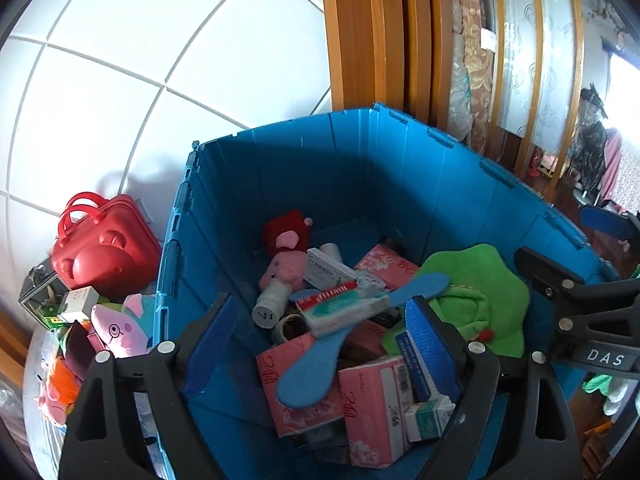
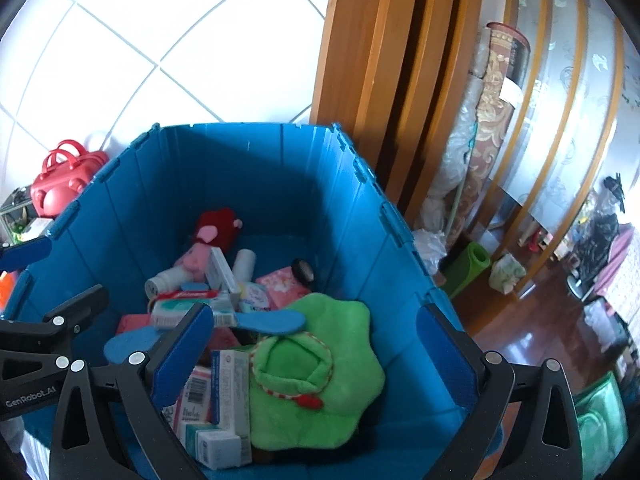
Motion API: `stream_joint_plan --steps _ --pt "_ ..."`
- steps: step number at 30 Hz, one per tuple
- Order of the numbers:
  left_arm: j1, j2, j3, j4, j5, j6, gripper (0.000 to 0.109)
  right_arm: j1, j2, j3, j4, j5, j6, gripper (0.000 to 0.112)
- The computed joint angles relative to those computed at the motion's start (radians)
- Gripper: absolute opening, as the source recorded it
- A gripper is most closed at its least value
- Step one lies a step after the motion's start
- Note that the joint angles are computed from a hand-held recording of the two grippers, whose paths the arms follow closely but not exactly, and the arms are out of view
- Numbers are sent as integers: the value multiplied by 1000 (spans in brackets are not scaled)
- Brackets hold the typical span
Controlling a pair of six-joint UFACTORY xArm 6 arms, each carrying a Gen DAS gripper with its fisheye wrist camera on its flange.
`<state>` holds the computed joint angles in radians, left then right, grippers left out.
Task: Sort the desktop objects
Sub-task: 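Move both tools back toward the plush heap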
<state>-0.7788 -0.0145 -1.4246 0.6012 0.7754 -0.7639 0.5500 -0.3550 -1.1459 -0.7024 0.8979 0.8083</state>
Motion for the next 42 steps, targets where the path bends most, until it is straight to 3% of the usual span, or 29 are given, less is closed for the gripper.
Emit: stream_joint_plan --steps 7,16,22,27,30,34,38,42 --pt "-15 -101 105 77 -48 -88 86 47 -65 49 -37 -15 65 103" --pt "-3 -303 298 218 -96 -255 86 172 -124 93 -186 -50 263 103" --pt "30 -484 453 288 -72 -336 86 235 -99 85 -267 -181 358 103" --pt "99 -663 594 295 -20 -351 86 317 7 -6 -329 -231 424 103" --pt "184 -774 682 246 -17 -310 86 367 96 -82 -347 -263 437 103" --pt "359 -920 809 109 -68 -162 86 417 215 -185 -326 -301 421 103" --pt "574 -1063 936 -56 -118 41 86 457 366 -321 -242 -316 366 103" --pt "855 -1153 1041 -319 -171 339 86 495 524 -480 -156 -293 281 103"
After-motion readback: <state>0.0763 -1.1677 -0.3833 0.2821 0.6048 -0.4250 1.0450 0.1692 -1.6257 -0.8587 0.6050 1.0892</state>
